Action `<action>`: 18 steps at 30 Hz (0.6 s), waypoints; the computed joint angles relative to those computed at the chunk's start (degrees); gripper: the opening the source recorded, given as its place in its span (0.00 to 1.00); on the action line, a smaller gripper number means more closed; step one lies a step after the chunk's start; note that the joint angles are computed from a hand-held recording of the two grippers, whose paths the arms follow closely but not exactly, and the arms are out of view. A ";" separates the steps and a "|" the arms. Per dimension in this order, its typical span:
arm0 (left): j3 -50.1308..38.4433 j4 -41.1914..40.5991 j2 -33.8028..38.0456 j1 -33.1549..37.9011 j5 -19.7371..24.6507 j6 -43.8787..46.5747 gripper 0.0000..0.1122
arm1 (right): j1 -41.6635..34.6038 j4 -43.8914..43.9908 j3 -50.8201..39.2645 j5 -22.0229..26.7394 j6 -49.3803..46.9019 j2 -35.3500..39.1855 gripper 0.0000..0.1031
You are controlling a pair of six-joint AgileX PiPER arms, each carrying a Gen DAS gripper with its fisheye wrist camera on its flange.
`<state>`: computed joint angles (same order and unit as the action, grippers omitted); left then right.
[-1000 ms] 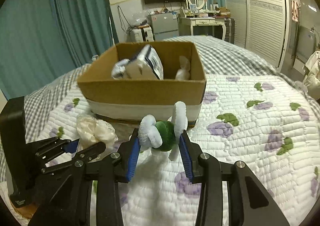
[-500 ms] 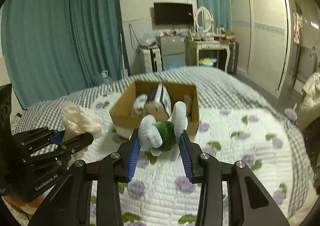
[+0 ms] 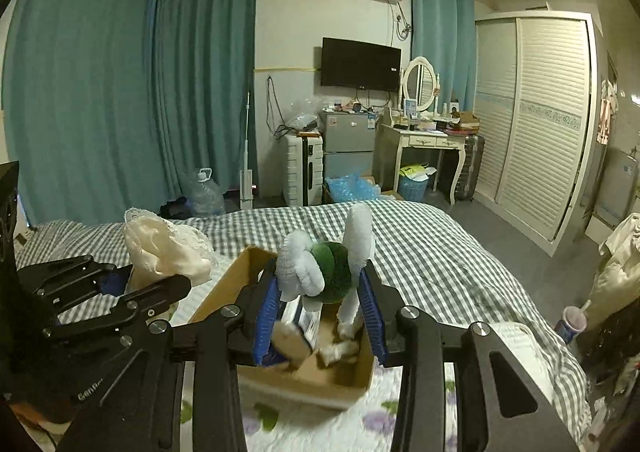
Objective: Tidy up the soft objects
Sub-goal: 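Drop lace cloth and plush toy into the box and open both tools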
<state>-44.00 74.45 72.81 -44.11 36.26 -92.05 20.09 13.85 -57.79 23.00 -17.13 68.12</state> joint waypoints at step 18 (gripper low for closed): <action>-10.75 14.34 24.72 15.94 -12.10 -10.17 0.22 | -5.97 18.59 -14.23 -5.56 -18.27 33.39 0.40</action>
